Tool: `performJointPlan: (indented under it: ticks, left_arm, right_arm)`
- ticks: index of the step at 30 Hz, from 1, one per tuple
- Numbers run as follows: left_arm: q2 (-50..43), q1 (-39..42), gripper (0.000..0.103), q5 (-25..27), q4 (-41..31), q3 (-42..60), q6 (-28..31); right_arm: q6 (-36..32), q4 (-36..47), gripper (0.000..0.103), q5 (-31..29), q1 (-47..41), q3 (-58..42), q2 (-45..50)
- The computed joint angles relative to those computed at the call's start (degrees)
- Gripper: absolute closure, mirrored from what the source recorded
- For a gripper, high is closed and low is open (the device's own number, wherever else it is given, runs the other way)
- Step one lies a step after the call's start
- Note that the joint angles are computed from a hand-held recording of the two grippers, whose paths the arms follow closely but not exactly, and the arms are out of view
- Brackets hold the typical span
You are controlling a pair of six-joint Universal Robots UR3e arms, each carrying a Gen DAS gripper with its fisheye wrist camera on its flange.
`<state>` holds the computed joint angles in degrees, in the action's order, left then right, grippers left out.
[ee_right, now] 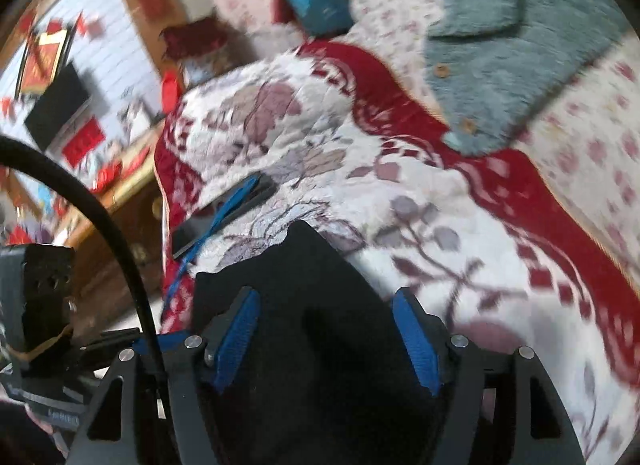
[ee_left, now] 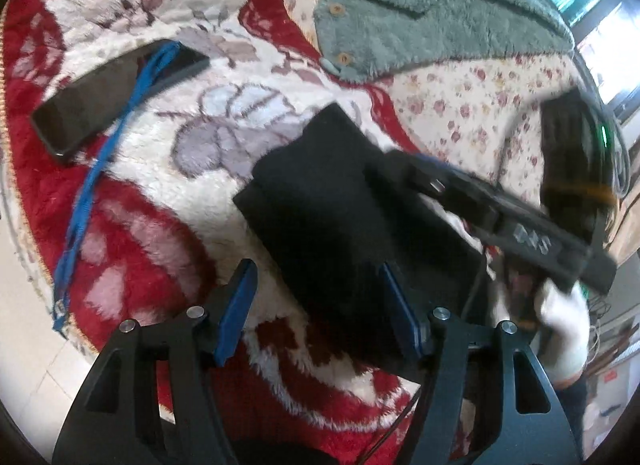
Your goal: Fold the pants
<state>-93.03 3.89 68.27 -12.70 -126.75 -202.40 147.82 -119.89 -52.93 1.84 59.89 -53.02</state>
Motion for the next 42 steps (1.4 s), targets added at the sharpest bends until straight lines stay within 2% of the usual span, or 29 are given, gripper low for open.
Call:
performJointPlan:
  ticks: [2, 4, 6, 7, 9, 10, 11, 13, 14, 19, 24, 28, 31, 35, 37, 40, 42]
  left_arm:
    - [-1.7, -0.9, 0.040, 1.2, 0.5, 1.1, -0.2]
    - [-2.8, -0.6, 0.035, 0.1, 1.0, 1.6, -0.3]
    - [-3.6, 0.3, 0.033, -1.4, 2.6, 1.3, -1.3]
    - [-4.0, 0.7, 0.033, -2.0, 3.7, 1.0, -2.0]
    - [-5.2, 1.7, 0.033, -3.8, 6.3, 0.3, -2.7]
    - [-5.4, 1.7, 0.046, -3.9, 6.4, 0.6, -2.3]
    - [-5.8, 1.5, 0.073, -3.5, 6.1, 1.2, -1.4]
    - [-6.3, 1.4, 0.078, -4.0, 4.8, 2.5, -0.1]
    - [-6.2, 1.4, 0.082, -4.3, 5.3, 2.4, -0.1]
    - [0.1, -1.7, 0.084, -0.5, 7.6, 0.7, -0.4]
    - [6.0, -6.5, 0.084, 2.3, 5.4, 3.4, -0.5]
    - [5.5, -13.2, 0.084, 5.0, 4.0, 9.3, -0.5]
    - [4.1, -18.6, 0.084, 6.7, 2.8, 14.1, 0.0]
    - [-1.8, -26.6, 0.084, 9.4, 0.9, 23.0, 0.7]
    - [-5.6, -30.8, 0.084, 11.0, -0.9, 28.4, 0.9]
    - [-11.7, -36.1, 0.084, 12.8, -3.5, 35.8, 1.0]
    - [-16.2, -39.3, 0.084, 14.5, -5.6, 41.3, 1.5]
  right_arm:
    - [-1.3, 5.3, 0.035, -2.3, 1.9, -9.2, 5.2]
    - [-2.4, 9.8, 0.035, -3.1, 2.9, -16.3, 9.4]
    - [-3.6, 17.7, 0.037, -1.9, 3.4, -26.7, 15.4]
    - [-4.1, 20.4, 0.049, 0.2, 3.2, -30.1, 17.6]
    - [-4.4, 21.4, 0.058, 1.6, 3.5, -32.4, 19.4]
    - [-4.7, 19.7, 0.064, 1.6, 3.6, -30.2, 18.4]
    - [-5.3, 18.4, 0.069, 2.4, 3.4, -27.6, 17.0]
    - [-5.6, 12.8, 0.084, 3.2, 2.7, -19.4, 12.4]
    - [-5.5, 11.1, 0.086, 3.8, 2.3, -16.6, 10.7]
    - [-4.5, 6.0, 0.087, 10.7, -2.1, -3.4, 1.4]
    - [-6.0, 7.5, 0.087, 18.9, -7.9, 5.8, -8.5]
    - [-9.9, 10.7, 0.087, 23.3, -13.9, 13.5, -17.8]
    - [-16.8, 18.5, 0.087, 27.2, -20.8, 18.8, -25.8]
    - [-33.3, 40.8, 0.087, 31.2, -32.2, 21.4, -34.4]
    - [-43.6, 54.2, 0.087, 31.4, -38.8, 21.1, -37.2]
    - [-55.9, 69.7, 0.087, 30.1, -47.3, 20.4, -38.5]
    - [-61.8, 76.4, 0.087, 28.5, -52.8, 21.0, -38.4]
